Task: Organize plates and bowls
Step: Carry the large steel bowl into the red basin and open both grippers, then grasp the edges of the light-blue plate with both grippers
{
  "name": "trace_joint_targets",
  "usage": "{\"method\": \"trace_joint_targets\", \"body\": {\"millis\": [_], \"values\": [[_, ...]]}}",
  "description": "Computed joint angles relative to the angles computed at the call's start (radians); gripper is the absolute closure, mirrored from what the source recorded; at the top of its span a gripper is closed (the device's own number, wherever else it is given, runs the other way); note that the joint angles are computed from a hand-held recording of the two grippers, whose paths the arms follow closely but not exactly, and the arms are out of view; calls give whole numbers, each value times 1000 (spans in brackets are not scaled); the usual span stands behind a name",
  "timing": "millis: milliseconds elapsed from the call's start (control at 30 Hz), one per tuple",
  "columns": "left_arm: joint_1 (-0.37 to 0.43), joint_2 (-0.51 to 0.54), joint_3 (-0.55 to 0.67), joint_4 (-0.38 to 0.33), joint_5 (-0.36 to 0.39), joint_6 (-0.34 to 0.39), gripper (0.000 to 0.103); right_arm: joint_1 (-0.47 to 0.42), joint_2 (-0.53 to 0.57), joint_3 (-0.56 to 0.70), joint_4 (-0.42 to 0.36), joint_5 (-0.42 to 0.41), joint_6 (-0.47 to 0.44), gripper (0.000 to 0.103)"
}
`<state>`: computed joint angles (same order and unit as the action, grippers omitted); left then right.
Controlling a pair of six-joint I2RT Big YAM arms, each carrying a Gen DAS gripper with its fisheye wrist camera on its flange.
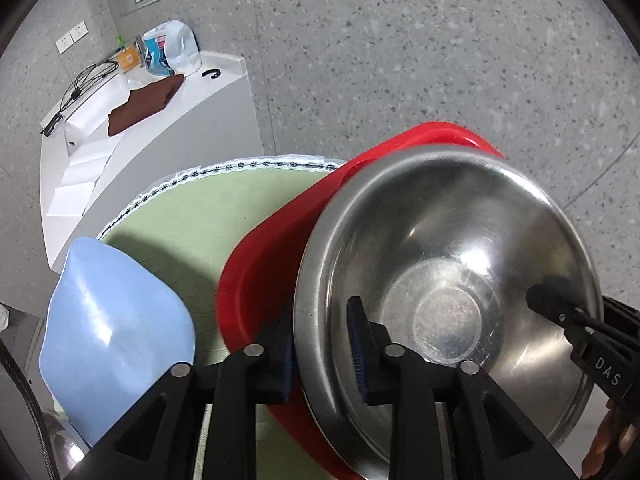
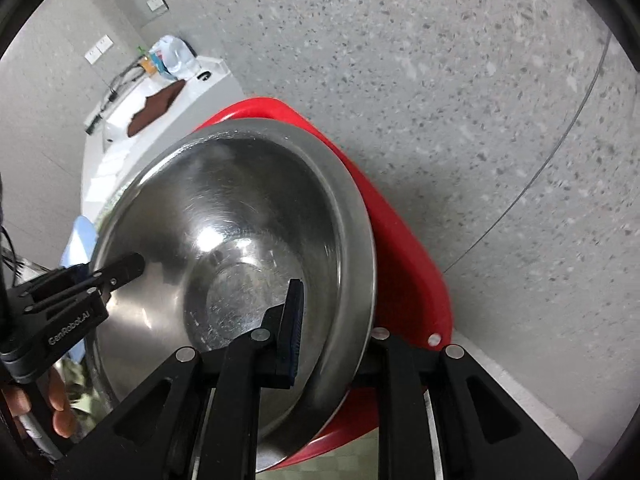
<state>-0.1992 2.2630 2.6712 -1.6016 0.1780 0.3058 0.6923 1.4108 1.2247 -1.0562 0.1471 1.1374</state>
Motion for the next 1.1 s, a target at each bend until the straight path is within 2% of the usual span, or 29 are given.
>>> {"method": "trace_joint_targets", "body": {"millis": [33, 100, 200, 233, 300, 400, 500, 600, 667, 733, 800, 933, 1033, 1100], "values": [[2, 10, 19, -12, 11, -2, 68, 2, -2, -2, 4, 8, 3, 80], [2, 11, 17, -5, 35, 0, 62, 6, -11, -8, 18, 15, 5, 64], [10, -62, -94, 65, 55, 2, 47, 19, -18, -9, 27, 14, 11, 54], [18, -98, -141, 93, 73, -1, 44, 25, -17, -2, 20, 21, 15, 50], [33, -153, -206, 132, 108, -2, 43, 45, -26, 8, 4, 56, 37, 36], [56, -230, -293, 184, 136, 4, 37, 70, -27, 40, -49, 106, 50, 28], [101, -317, -381, 225, 173, 29, 32, 102, -36, 66, -97, 153, 74, 29], [174, -395, -457, 257, 213, 57, 24, 155, -18, 132, -209, 236, 128, 29], [219, -415, -465, 255, 220, 82, 21, 205, 4, 193, -261, 291, 164, 29], [270, -434, -480, 271, 222, 116, 17, 250, 26, 243, -232, 302, 176, 29], [316, -429, -468, 267, 224, 139, 15, 290, 71, 302, -170, 296, 169, 29], [386, -348, -365, 209, 207, 186, 15, 329, 187, 415, -64, 259, 179, 29], [404, -265, -268, 157, 179, 228, 15, 330, 303, 522, -38, 207, 185, 29], [410, -192, -183, 110, 163, 251, 15, 320, 372, 589, -59, 174, 195, 29]]}}
